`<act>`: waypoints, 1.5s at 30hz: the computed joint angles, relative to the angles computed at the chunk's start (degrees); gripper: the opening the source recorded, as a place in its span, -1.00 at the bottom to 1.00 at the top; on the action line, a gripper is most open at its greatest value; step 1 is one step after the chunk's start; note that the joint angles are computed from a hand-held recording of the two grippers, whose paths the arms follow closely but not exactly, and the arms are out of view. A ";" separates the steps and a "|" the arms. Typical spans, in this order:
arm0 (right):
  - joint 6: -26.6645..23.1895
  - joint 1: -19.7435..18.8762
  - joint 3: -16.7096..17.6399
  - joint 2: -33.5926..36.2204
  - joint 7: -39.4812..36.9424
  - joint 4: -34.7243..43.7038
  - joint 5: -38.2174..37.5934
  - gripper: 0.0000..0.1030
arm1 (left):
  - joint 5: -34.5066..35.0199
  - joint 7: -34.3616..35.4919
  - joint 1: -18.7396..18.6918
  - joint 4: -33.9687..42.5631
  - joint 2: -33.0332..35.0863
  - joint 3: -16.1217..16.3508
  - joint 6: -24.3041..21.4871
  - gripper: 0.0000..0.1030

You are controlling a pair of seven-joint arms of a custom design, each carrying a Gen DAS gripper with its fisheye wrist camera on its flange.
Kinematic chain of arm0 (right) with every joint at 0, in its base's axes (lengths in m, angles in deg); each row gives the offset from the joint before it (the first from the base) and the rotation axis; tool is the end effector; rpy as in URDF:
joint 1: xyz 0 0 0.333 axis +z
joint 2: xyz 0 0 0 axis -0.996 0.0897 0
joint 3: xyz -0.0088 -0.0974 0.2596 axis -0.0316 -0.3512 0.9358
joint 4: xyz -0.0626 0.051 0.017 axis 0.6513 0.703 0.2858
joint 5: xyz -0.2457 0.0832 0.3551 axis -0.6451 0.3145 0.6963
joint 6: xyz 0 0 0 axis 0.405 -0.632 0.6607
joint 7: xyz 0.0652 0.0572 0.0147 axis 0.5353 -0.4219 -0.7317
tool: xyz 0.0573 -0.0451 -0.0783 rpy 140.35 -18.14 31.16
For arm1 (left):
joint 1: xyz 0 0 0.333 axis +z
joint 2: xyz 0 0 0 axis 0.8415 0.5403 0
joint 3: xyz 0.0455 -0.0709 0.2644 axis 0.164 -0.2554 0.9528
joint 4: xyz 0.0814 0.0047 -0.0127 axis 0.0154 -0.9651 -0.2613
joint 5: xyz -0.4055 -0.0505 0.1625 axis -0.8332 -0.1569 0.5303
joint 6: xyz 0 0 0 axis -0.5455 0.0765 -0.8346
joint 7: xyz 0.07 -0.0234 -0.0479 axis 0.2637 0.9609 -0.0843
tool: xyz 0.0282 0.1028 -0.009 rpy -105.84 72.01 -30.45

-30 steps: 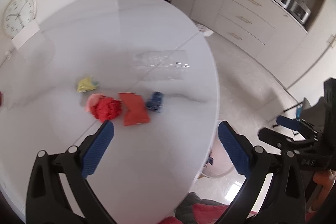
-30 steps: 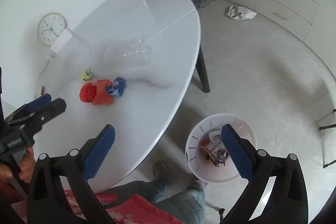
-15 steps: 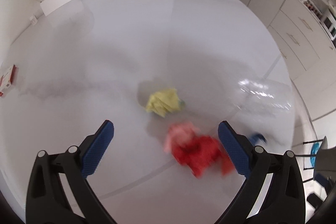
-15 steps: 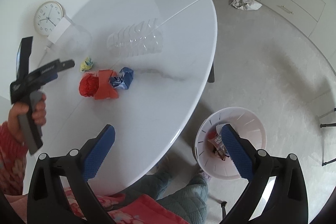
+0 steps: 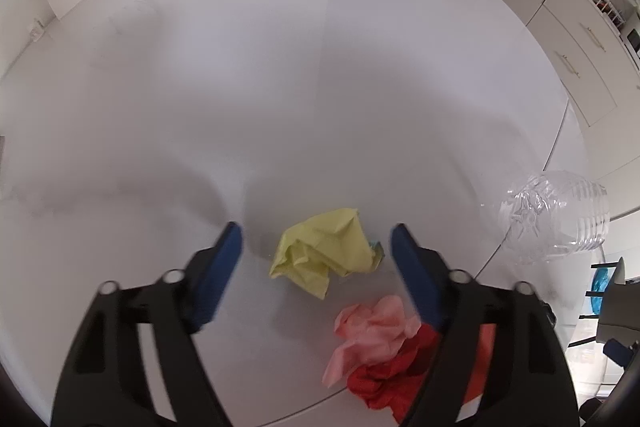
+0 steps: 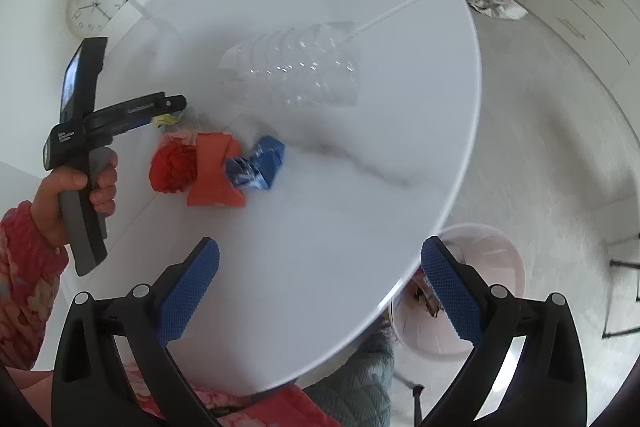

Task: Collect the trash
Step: 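Grasp the yellow paper with the left tool while the right tool grasps the blue wrapper, then carry yellow paper and blue wrapper to the wastebasket and open both tools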

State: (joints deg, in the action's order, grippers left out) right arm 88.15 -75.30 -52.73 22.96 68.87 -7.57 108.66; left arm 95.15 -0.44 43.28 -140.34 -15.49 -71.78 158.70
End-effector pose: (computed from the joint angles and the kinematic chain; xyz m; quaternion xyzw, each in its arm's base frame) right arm 0.5433 0.1457 0.7821 -0.8271 0.5267 0.0359 0.1929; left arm 0.5564 -0.2468 0.7127 -0.8332 0.5229 -0.1308 0.1237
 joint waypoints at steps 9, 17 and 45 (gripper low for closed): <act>1.13 0.47 1.33 5.41 -0.43 5.24 2.30 0.88 | 0.31 0.48 -0.34 -0.58 0.07 -0.21 0.79 -0.08; -0.90 0.36 3.44 12.90 3.34 12.10 5.78 0.63 | 1.48 -0.11 -0.38 -2.80 -3.00 -0.93 1.95 -0.21; -8.23 1.80 6.04 21.70 -19.66 24.06 1.65 0.26 | -1.02 -3.10 2.01 -11.57 -17.30 -5.44 1.83 -0.21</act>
